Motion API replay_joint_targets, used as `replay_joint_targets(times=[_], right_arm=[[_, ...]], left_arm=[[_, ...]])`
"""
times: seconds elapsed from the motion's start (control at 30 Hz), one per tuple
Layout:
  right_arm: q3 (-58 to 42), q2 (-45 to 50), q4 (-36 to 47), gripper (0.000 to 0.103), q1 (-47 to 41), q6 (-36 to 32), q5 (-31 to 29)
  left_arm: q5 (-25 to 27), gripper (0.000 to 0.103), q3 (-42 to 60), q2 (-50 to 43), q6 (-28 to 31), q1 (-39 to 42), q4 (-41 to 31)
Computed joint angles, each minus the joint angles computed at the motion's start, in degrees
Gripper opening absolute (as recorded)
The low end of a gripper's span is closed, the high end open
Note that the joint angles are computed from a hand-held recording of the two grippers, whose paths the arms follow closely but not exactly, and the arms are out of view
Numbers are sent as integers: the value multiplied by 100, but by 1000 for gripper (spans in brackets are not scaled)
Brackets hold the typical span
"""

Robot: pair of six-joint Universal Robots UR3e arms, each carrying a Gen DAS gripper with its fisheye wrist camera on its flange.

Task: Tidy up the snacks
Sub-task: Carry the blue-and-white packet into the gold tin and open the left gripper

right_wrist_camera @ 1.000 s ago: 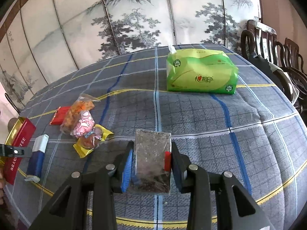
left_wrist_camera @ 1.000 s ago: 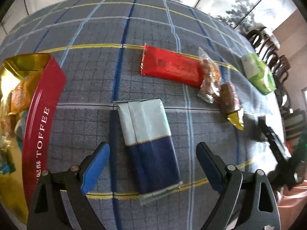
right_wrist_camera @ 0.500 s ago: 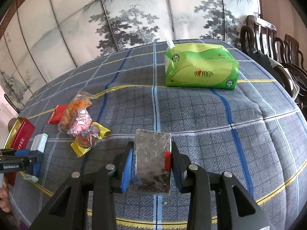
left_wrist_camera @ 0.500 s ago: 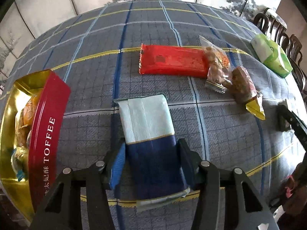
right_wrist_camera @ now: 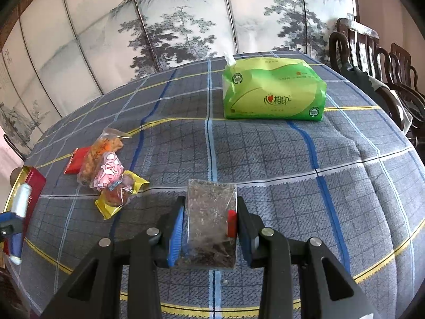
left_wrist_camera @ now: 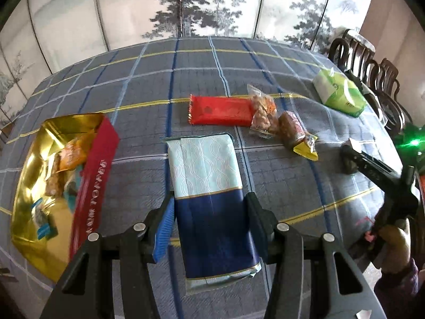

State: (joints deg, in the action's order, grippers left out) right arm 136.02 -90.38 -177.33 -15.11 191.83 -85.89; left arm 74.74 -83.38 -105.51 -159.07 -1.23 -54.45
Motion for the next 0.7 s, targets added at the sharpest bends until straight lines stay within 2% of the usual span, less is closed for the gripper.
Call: replay_joint_targets(times=[0.2,0.33,0.7], right_arm=[[-68,42,60,36,67,2,-107],[-81,51,71,36,77,-18,-134],[-108,75,116,36,112,-40,-200]], left_arm=[[-309,48,-30,414,180,686,-396],[-330,48,62,512,277,1157,-475],[164,48,353,-81,452,1979,94]])
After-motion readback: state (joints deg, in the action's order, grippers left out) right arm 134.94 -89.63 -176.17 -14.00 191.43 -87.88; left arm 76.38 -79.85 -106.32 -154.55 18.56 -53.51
